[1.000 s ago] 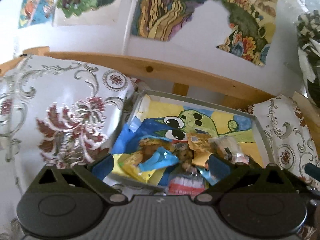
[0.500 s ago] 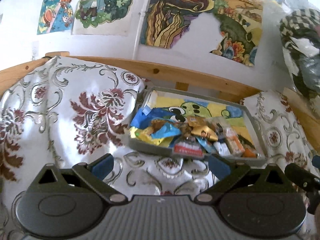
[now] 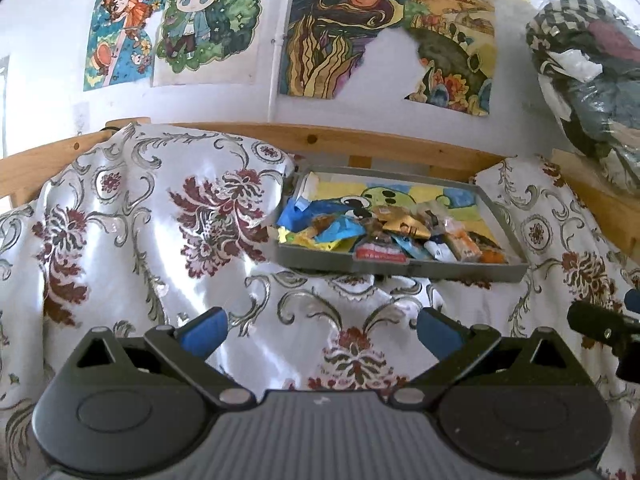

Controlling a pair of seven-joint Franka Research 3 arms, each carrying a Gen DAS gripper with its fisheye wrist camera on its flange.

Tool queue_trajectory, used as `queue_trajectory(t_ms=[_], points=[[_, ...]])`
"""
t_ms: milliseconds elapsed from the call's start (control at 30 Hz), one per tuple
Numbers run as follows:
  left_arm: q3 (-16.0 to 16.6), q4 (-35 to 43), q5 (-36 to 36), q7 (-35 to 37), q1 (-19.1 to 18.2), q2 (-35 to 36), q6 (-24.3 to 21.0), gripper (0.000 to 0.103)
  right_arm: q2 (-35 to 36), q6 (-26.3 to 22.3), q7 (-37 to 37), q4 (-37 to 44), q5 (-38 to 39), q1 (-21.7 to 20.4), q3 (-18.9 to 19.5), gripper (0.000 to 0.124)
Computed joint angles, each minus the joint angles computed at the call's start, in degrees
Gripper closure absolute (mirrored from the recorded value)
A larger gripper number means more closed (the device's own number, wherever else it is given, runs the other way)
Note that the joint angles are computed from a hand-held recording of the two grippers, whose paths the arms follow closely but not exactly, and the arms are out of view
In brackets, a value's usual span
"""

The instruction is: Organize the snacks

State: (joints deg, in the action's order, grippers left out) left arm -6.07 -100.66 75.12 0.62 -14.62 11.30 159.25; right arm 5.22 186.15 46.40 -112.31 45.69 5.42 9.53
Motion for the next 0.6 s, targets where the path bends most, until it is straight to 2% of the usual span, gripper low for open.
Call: queue_trajectory(t_ms=[100, 333, 600], points=[[-0.13, -1.47, -0.17, -0.34, 0.06, -0.87, 0.12, 0.000, -0.76, 0.52, -0.55, -1.12, 0.85, -0.12, 0.26, 0.022], [-0.75, -3.69, 0.40, -1.28, 0.63, -2.25, 0.23, 0.000, -2.42, 0.17, 0.87, -3.53, 0.40, 2.11, -2.04, 0.022], [-1.07, -4.10, -0.35, -0.85, 1.06, -2.34, 0.43, 0.000, -2.87, -0.03, 5.44, -4.86, -4.23, 4.08, -4.66, 0.022]])
